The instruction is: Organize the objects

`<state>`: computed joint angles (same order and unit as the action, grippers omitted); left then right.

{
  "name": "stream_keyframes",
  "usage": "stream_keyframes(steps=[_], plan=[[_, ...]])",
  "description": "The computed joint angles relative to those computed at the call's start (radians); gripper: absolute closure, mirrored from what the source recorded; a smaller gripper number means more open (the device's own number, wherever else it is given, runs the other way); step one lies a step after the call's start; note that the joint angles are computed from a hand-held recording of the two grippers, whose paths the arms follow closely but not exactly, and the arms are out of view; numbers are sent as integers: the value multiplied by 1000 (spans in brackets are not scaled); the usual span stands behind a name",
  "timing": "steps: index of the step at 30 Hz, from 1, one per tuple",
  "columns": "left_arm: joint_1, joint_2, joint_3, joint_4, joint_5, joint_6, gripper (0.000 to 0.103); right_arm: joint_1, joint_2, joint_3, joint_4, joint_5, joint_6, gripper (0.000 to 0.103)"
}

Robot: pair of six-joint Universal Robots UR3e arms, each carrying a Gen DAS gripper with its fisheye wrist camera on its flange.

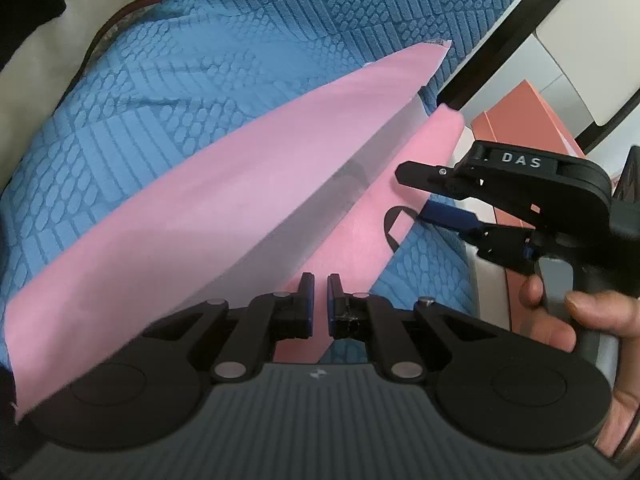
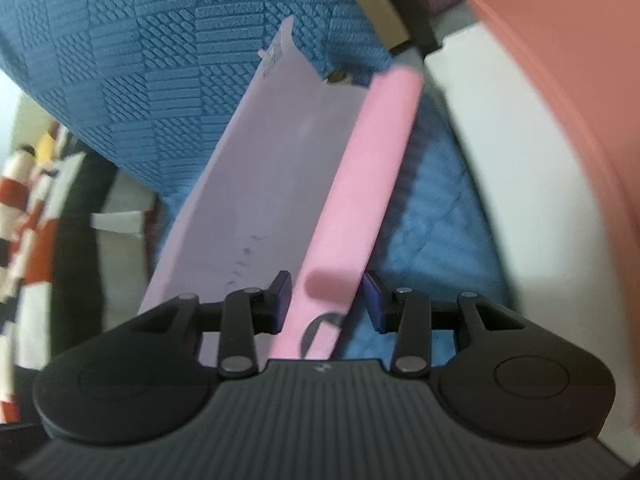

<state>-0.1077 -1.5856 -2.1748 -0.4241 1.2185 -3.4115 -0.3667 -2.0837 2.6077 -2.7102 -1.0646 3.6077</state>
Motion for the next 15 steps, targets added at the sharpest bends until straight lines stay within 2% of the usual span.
stream_keyframes(steps=[4,9,12,15], plan=[[9,10,1,-16,-8,-4,94,-10,21,31,-37,92,23,62],[24,31,12,-49,-10,-17,94,18,88,52,-123,146,66,63],[34,37,22,-68,-12,-21,94,70,149,40,-208,127,102,65],[45,45,17,-74,-15,-20,94,132,204,1,-243,53,127,76]])
